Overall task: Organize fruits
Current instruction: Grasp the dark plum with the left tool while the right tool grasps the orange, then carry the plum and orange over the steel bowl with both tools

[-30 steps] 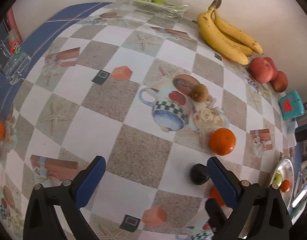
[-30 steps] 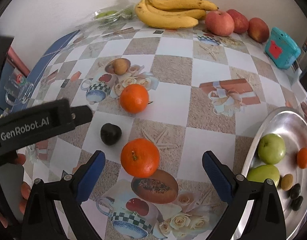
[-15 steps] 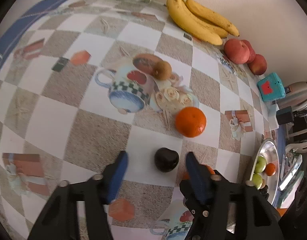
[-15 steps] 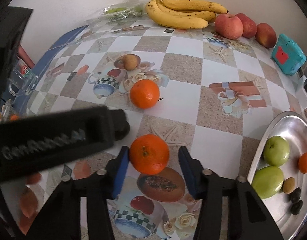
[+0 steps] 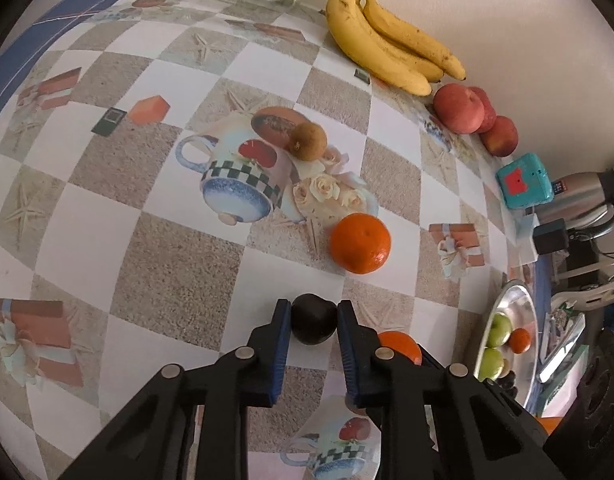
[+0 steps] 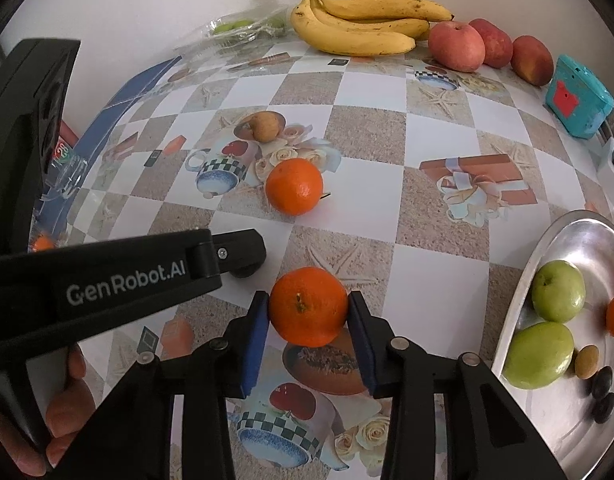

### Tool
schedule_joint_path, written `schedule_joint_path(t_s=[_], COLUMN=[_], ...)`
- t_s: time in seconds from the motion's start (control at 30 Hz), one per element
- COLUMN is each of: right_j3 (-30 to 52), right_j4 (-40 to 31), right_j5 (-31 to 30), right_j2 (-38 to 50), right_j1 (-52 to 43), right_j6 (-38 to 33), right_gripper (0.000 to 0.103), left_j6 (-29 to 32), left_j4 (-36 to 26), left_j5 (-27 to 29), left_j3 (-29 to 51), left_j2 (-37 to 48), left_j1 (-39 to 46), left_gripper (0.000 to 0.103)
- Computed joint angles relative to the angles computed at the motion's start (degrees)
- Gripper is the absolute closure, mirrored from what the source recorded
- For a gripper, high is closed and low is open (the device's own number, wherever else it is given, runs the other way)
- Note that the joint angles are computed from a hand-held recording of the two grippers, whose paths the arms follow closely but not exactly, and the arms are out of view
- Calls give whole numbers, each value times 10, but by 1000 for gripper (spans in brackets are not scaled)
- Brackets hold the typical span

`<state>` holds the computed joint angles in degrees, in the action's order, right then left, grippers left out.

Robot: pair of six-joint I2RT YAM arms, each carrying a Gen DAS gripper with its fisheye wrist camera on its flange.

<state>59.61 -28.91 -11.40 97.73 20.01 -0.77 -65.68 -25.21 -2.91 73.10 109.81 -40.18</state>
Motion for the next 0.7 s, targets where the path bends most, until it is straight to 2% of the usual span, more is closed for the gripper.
schedule_joint_path(t_s=[0.2, 0.37, 0.7], right_j3=[-3, -1, -21], right_j4=[-9, -29, -44], right_j5=[-9, 9, -8], right_j2=[-36, -52, -104], right_j1=[-11, -16, -47], right_j6=[3, 7, 12], right_gripper=[62, 62, 62], left_j6=[-3, -11, -40], left_j4=[-41, -68, -94], left_j5=[-35, -56, -82], left_j3=[14, 17, 22], left_j2=[-23, -43, -61], left_j1=[-9, -22, -45], left_gripper=[78, 78, 78])
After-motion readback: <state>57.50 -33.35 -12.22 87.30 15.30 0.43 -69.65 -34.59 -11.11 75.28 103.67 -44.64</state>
